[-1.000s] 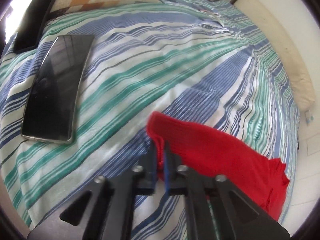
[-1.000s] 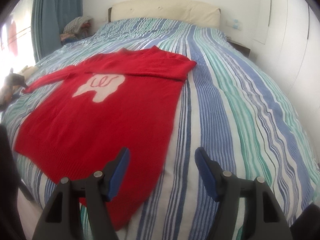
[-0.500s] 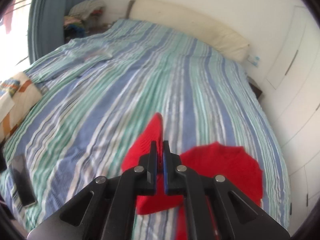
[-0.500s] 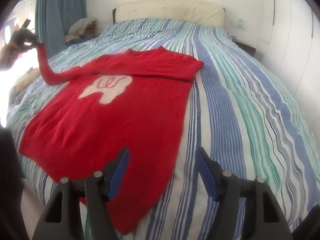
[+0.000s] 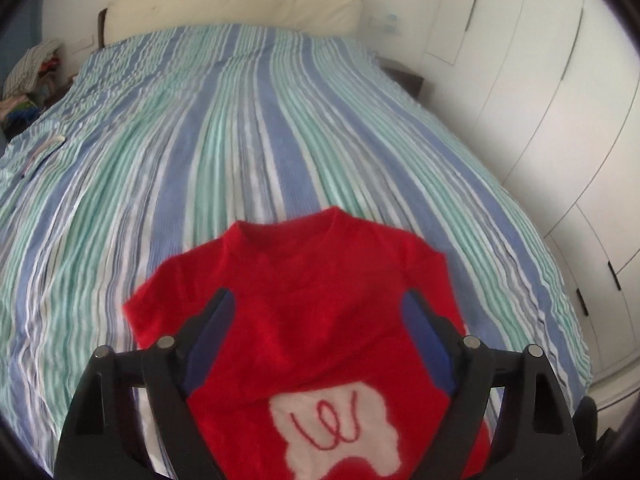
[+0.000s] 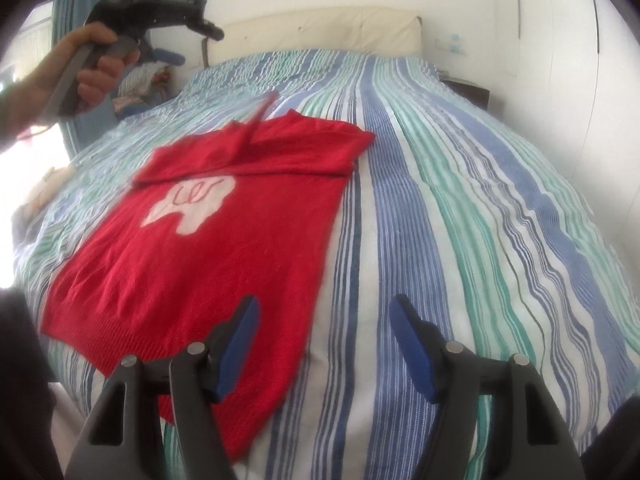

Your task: Fold small clothes

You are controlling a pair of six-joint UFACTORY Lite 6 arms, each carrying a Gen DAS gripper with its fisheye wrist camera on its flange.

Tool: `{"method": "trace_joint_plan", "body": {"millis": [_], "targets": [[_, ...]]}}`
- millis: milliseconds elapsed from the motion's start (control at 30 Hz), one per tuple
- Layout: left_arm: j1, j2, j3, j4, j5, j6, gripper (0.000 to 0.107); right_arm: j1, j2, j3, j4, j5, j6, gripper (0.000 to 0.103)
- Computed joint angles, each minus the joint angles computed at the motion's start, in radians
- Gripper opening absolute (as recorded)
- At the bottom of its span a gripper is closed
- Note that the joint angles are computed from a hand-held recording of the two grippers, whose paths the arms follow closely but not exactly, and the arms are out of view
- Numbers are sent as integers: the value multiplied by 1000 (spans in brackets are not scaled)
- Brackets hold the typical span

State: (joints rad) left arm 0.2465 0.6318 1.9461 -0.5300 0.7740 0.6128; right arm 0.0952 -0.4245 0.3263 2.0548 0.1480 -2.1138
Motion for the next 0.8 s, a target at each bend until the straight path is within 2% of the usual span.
{"method": "trace_joint_plan", "body": {"millis": [133, 267, 367, 467, 500, 567, 600, 700, 733, 800], "targets": [[166, -108, -269, -20, -113, 108, 86, -67, 4, 2, -193, 49, 185, 67], [302, -189, -510, -68, -191, 347, 85, -101, 82, 39, -181, 87, 194, 67], [299, -215, -640, -83, -241, 455, 85, -87, 99, 41, -138, 85, 159, 67], [221, -199, -708, -118, -383, 490, 81, -61, 107, 37, -110, 65, 134, 67], [198, -169, -700, -105, -447, 452, 78, -53, 114, 39, -95, 57, 118, 67], [184, -72, -658, -119, -550, 378, 60, -38, 115, 36, -66, 35, 90, 67], [202, -31, -627, -189, -550, 374, 46, -33, 112, 34, -60, 25, 85, 67], [297, 0, -614, -503, -444, 481, 32, -31, 87, 23, -24, -5, 52, 67], [310, -6, -643, -604, -432, 571, 27, -31, 80, 19, -17, -13, 46, 67], [309, -29, -690, -689, -448, 677, 26, -42, 78, 15, -31, -12, 61, 67]]}}
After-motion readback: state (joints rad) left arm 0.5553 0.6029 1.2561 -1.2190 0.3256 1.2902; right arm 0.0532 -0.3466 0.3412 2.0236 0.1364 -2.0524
